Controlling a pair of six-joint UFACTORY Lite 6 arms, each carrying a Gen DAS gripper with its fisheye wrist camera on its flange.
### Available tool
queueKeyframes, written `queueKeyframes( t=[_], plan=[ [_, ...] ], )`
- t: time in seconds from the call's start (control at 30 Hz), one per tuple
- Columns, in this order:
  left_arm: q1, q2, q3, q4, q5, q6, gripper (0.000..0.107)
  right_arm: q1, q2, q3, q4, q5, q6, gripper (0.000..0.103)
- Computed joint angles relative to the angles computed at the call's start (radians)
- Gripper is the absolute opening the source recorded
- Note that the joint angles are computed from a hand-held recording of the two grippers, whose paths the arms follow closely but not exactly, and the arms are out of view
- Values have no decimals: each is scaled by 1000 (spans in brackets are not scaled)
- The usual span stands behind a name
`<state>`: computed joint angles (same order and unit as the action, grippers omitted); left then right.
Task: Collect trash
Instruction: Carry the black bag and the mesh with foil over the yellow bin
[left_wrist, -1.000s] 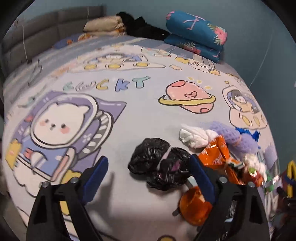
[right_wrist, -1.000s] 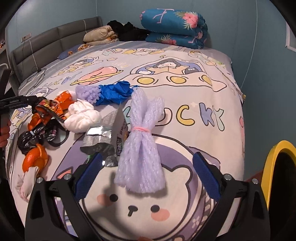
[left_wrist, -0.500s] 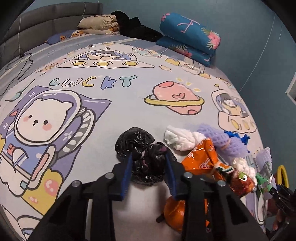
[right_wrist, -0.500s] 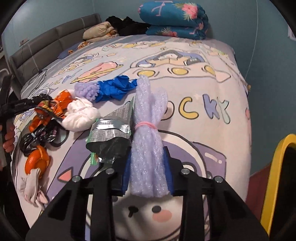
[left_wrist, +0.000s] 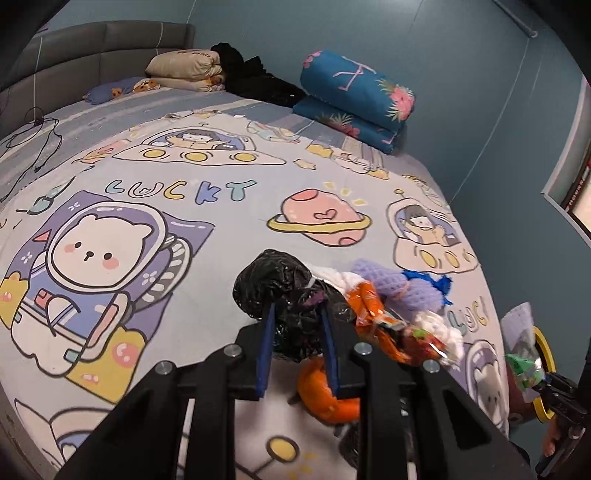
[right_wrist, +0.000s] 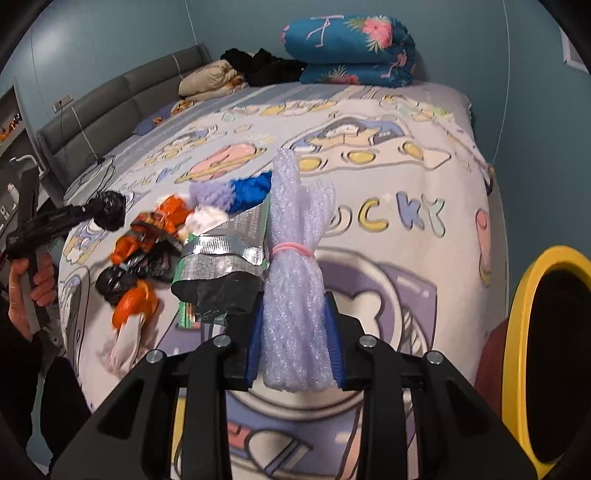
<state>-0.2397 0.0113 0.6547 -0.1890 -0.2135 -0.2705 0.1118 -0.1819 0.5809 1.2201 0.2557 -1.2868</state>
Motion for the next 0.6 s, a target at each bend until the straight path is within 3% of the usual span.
queueKeyframes(
  t=[0.13,0.3,0.6],
  plan=[
    [-66,-69,-54,-162,4,129,22,39,21,-56,-52,-55,47,29],
    [-121,-141,-109,-259,-2,197,22,0,10,-137,56,-45,-92,31],
    [-214,-208,-104,-636,-1,547,22,-105,-126,-230,-121,9,5,32]
  ],
)
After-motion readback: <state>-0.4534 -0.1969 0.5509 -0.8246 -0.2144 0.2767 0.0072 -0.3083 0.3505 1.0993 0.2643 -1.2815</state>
